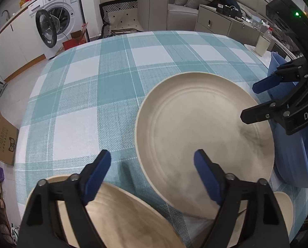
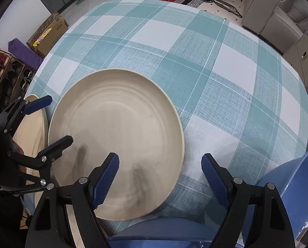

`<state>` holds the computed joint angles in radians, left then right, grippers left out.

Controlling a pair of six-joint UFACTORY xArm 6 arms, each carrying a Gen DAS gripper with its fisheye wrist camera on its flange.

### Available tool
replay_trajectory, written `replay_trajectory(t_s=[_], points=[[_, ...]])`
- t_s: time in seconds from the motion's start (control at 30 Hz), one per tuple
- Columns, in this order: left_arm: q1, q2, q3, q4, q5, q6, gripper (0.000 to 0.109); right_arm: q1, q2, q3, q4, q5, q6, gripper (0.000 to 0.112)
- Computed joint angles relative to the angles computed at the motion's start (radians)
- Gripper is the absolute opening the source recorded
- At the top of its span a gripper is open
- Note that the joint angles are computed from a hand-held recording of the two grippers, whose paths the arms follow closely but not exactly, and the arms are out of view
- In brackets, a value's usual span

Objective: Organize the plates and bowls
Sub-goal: 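Move the left gripper forward to the rim of the large cream plate, then close the left gripper on the rim of the large cream plate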

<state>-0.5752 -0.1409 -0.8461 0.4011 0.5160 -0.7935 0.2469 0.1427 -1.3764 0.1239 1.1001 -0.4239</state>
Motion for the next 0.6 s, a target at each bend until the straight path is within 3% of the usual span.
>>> replay_trajectory(t_s=[0.23, 0.6], points=[[-0.008, 0.001, -0.001, -0.013, 0.010, 0.020, 0.078, 0.000, 0.025, -0.020, 0.020, 0.035, -0.007, 0.069], [-0.019, 0.010, -0.004, -0.052, 0.021, 0.067, 0.040, 0.005, 0.028, -0.004, 0.013, 0.011, 0.000, 0.048]])
